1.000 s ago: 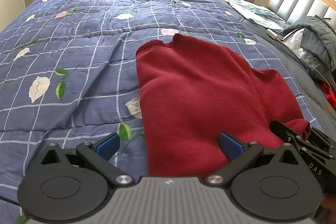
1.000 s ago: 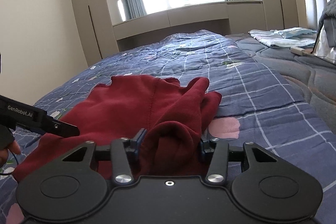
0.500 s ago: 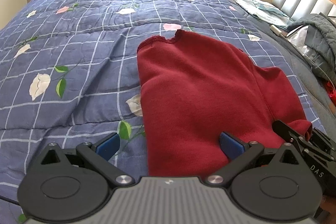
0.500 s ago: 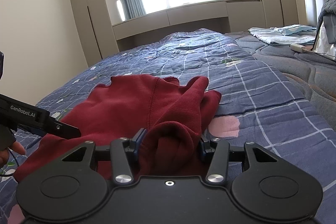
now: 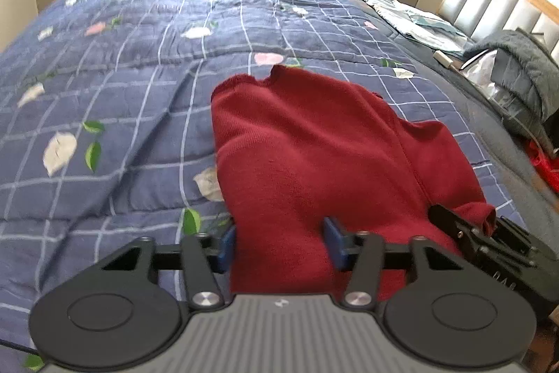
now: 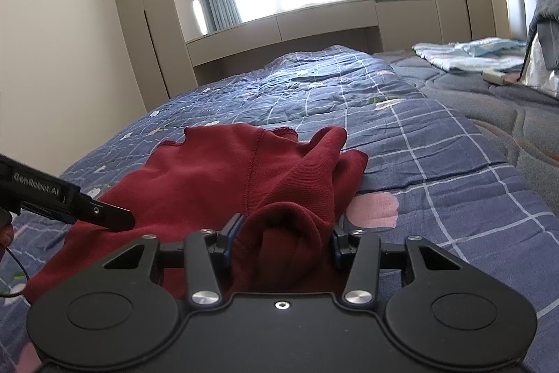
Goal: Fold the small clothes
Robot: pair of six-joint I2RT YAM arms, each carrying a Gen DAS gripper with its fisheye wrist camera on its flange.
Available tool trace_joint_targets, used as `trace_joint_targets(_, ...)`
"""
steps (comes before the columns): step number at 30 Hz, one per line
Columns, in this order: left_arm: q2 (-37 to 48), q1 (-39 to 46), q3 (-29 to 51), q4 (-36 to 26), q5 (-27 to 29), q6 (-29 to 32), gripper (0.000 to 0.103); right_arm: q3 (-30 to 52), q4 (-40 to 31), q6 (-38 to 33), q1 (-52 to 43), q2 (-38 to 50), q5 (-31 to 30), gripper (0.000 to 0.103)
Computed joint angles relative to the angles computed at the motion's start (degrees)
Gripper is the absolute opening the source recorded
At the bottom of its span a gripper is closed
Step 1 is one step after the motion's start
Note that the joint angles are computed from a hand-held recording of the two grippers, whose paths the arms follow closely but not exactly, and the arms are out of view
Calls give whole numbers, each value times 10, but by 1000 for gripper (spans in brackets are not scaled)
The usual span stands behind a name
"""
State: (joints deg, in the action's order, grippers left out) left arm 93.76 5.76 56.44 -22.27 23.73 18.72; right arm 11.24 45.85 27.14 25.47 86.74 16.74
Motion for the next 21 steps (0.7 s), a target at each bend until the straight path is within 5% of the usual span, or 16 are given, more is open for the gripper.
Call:
trace_joint_targets(4, -30, -13, -10, 7, -20, 15, 34, 5, -44, 41, -1, -33, -8, 30)
trace_joint_targets(12, -74, 11, -11, 6, 3, 60, 28, 78, -196, 16, 99, -96, 115, 23)
trace_joint_targets(21, -82, 107, 23, 14, 34, 107, 27, 200, -192, -31, 158, -7, 148, 22)
